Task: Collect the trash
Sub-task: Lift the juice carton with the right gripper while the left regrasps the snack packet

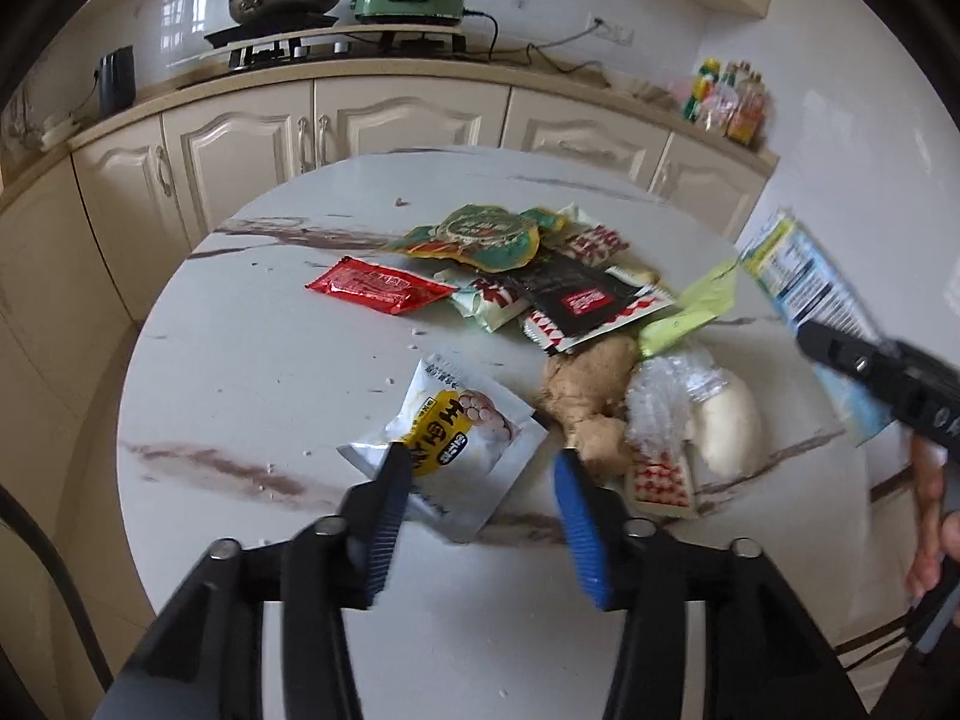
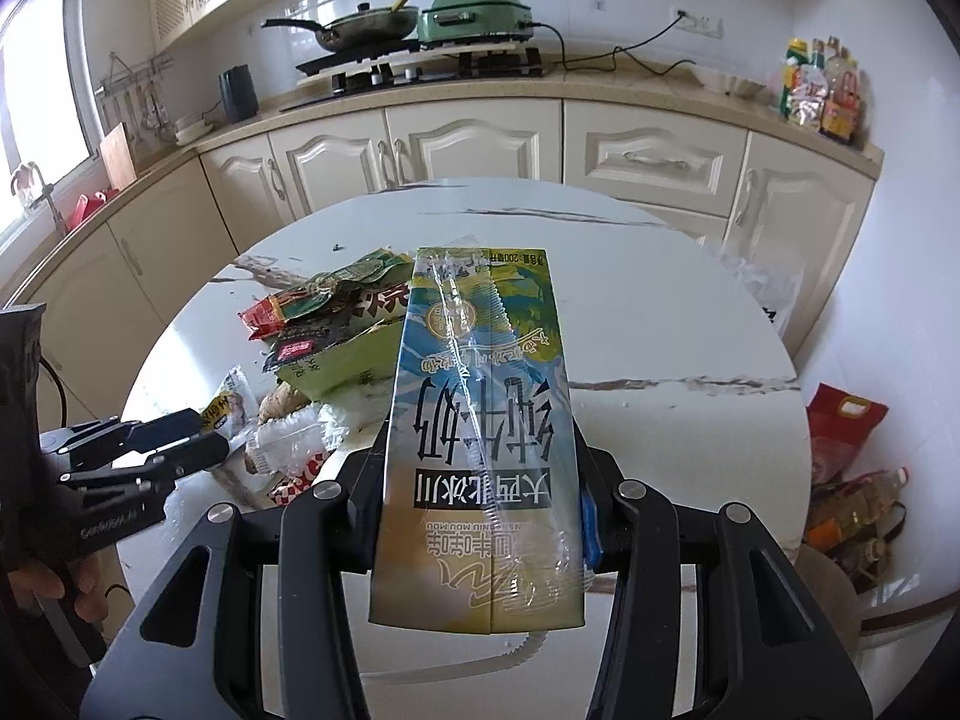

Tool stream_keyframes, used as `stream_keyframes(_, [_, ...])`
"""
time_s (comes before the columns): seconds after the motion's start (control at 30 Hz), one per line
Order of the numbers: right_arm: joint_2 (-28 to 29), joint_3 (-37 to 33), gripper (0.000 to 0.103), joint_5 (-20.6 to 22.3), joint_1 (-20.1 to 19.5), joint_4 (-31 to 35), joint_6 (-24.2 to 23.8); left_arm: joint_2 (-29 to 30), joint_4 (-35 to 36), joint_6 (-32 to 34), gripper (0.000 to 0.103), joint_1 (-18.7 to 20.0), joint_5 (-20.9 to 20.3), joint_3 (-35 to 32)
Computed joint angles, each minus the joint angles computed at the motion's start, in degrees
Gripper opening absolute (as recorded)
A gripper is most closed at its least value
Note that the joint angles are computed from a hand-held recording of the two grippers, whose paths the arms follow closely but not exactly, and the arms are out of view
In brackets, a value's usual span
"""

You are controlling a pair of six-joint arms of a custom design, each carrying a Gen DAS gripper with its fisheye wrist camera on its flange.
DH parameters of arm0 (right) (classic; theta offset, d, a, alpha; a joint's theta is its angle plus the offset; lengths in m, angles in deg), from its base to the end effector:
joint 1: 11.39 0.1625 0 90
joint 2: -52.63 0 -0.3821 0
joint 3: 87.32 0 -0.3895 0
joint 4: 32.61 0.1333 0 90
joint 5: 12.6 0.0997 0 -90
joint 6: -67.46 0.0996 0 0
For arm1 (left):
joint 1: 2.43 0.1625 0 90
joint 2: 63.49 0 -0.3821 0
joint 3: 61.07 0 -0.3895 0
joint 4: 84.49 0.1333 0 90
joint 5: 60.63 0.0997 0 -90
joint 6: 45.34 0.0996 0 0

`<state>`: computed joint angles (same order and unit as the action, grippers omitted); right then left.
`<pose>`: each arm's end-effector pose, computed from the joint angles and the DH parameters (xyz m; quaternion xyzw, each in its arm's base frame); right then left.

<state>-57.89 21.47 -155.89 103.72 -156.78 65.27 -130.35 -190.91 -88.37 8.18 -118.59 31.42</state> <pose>0.2059 -0.3133 0.5423 0.0664 -0.8589 0.3547 0.3634 -0.5419 -0.2909 0.2461 0.3200 0.9033 -0.2039 0.2001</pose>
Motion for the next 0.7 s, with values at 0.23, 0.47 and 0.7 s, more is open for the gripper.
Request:
stream_keyframes(0.23, [0.0,0.4,0.045,1.5,-1.6,-1.9,-1.8,3.4,4.7,-0.3,0.047,0.4,4.7,-2.2])
stream_keyframes(0.47, [-0.5,0.7,0.045,2.8,-2.4,-2.8,-2.9,5.0,5.3,2.4,0.055,1.4,5.1,-3.6])
stream_keyframes(0.7, [-0.4,0.2,0.045,3.4,-2.1,-3.1,-3.7,4.0,1.3,2.5,0.029,2.6,5.3,-1.8])
